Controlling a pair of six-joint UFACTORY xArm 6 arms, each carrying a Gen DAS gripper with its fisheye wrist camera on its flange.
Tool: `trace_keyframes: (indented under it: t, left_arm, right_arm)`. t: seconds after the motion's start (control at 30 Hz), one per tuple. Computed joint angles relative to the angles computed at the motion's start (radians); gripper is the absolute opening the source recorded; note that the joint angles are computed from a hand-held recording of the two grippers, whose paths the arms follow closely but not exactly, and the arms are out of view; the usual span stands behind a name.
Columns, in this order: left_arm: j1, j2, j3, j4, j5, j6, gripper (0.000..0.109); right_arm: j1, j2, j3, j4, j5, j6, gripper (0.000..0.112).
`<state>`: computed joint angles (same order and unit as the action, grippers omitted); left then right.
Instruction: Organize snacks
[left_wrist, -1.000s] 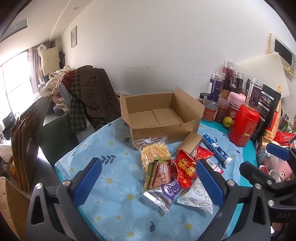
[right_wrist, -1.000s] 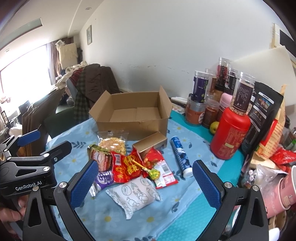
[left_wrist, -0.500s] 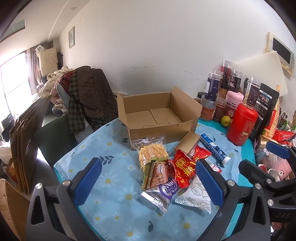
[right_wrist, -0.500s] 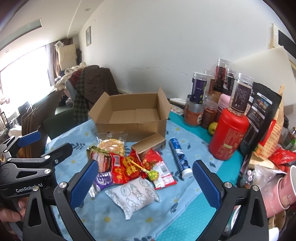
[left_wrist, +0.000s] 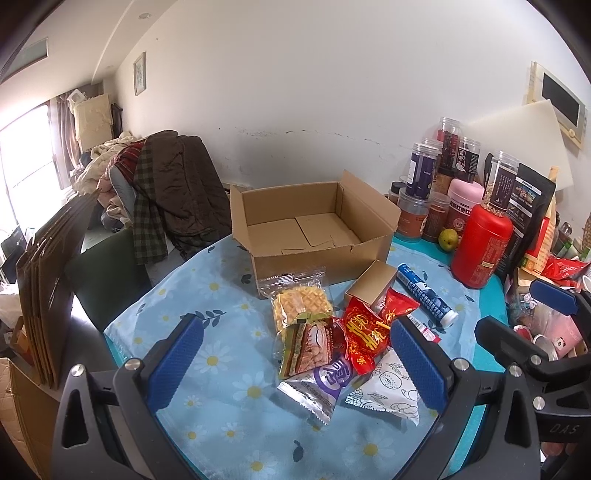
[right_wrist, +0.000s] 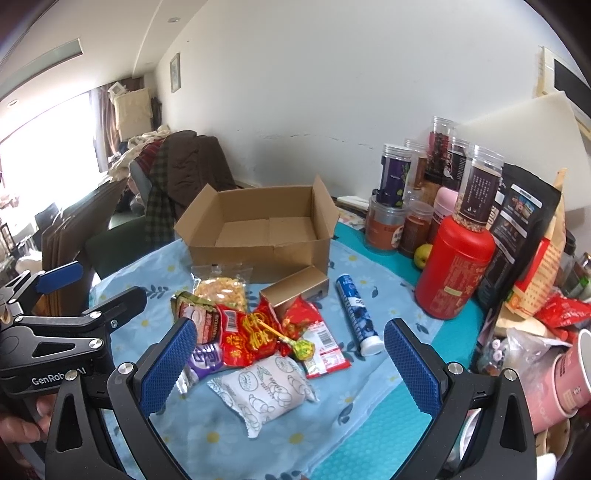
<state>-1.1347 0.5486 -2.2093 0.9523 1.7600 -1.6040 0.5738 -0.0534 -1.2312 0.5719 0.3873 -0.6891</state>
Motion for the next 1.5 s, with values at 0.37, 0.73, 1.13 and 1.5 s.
trace_keyframes:
  t: [0.37, 0.73, 1.13, 1.5]
  left_arm:
    - [0.025, -0.056, 0.081, -0.004, -0.066, 0.012, 0.103]
    - [0.077, -0.187, 0.288, -0.053, -0.193, -0.012, 0.103]
    - [0.153, -0.336, 0.561, -0.159, -0.378, -0.032, 0.103]
    - [0.209, -0.41, 0.741, -0.244, -0.557, -0.061, 0.103]
  right_arm:
    - [0.008, 0.02, -0.009, -0.039, -0.042, 0.05, 0.103]
    - [0.021, 0.077, -0.06, -0.118, -0.01, 0.156, 0.103]
    - [0.045, 0.165, -0.098, -0.329, 0.054, 0.435, 0.103]
    - [0.054, 0.227, -0.105, -0.451, 0.126, 0.603, 0.103]
